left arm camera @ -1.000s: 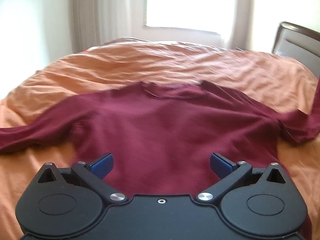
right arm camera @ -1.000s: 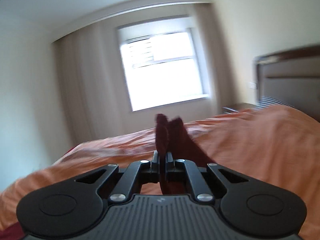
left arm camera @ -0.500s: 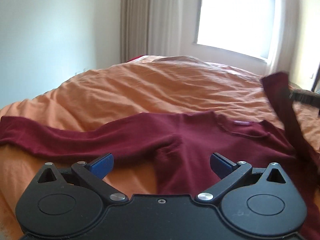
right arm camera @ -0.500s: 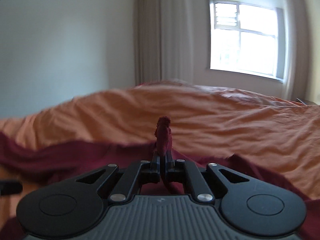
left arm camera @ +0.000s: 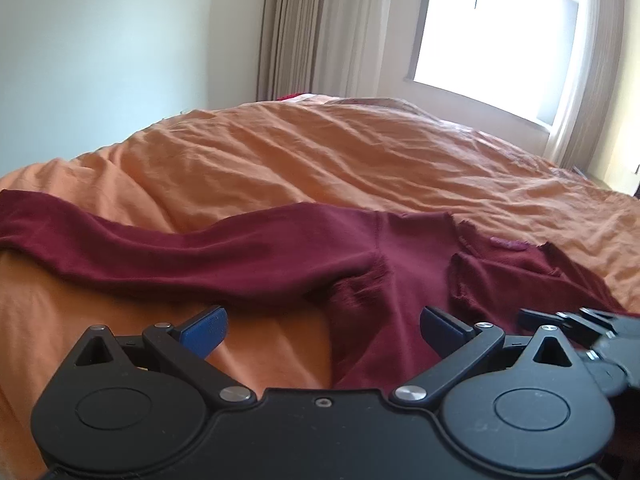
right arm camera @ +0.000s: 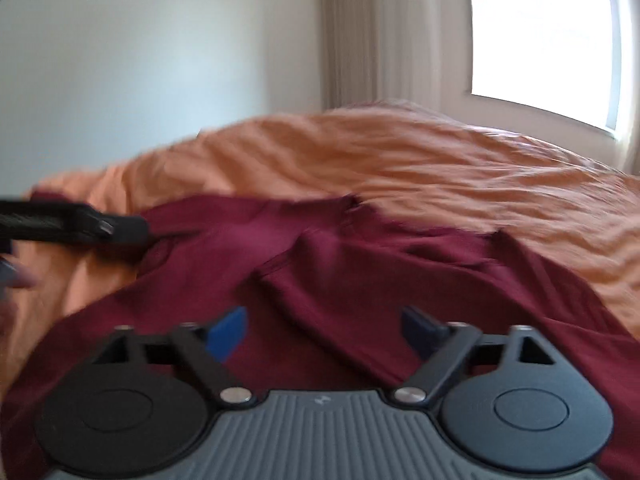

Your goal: Fold small clothes

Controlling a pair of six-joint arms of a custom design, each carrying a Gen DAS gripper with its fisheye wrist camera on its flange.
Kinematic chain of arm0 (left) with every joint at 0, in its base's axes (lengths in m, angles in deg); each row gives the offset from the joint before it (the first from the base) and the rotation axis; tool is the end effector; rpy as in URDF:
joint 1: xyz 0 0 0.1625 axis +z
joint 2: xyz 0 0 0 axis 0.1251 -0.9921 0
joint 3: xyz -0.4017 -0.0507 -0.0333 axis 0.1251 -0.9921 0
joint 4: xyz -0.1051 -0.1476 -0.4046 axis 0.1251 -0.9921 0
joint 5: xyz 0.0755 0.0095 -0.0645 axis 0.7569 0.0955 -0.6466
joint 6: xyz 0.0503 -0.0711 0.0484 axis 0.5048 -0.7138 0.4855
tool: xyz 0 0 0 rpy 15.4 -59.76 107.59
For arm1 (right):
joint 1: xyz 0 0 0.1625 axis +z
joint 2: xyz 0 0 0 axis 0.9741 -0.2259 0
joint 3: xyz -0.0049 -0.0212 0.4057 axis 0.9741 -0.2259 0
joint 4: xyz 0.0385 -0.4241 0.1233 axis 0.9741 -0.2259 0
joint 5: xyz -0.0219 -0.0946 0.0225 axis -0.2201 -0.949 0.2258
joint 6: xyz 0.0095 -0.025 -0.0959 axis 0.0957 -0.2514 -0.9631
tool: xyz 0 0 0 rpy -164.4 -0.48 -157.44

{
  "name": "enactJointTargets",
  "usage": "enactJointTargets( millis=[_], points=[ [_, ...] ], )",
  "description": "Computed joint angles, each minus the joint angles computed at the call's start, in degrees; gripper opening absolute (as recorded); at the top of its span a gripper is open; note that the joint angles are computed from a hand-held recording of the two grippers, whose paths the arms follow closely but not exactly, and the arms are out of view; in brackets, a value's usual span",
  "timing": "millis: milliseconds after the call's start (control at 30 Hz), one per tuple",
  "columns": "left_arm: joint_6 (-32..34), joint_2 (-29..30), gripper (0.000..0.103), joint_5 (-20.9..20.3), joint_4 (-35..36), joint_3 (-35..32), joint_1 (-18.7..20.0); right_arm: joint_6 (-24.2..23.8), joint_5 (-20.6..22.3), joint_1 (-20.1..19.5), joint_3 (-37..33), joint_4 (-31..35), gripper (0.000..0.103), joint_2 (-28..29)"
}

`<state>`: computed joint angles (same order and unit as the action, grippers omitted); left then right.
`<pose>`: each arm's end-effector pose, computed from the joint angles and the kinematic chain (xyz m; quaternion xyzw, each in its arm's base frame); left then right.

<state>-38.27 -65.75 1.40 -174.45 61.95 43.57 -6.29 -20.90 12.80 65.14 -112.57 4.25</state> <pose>-0.1285 -0.4920 0.1364 0.1538 0.8472 -0.4166 0.2915 0.1102 -0.4463 0.2591 0.2579 -0.8397 0.4054 0.2532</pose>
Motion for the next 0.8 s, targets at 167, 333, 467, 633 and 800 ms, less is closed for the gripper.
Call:
enactJointTargets(
  millis=[167, 333, 467, 633, 800],
  points=[
    [4.21, 5.78, 0.103, -4.35, -5.51, -4.19, 0.63, 3.62, -0.54, -5.75, 2.33, -4.26, 0.102, -8.04],
    [10.03, 15.46, 0.103, -7.31, -10.15, -11.86, 1.6, 11.89, -2.58, -13.16, 0.16, -3.46, 0.097, -12.46],
    [12.96, 21.57, 0.102, -6.35, -11.41, -16.72, 2.7, 18.72, 0.82, -19.59, -3.02, 3.22, 0.081, -14.21],
    [13.62, 24.85, 0.103, -3.91, -10.6, -18.56, 4.02, 24.83, 12.93, -25.96, -5.62, 11.49, 0.064, -14.26],
    [16.81, 26.75, 0.103, -3.5, -14.75, -18.48, 4.38, 15.02, 10.02, -21.74, -8.3, 8.34, 0.009, -12.27]
  ],
)
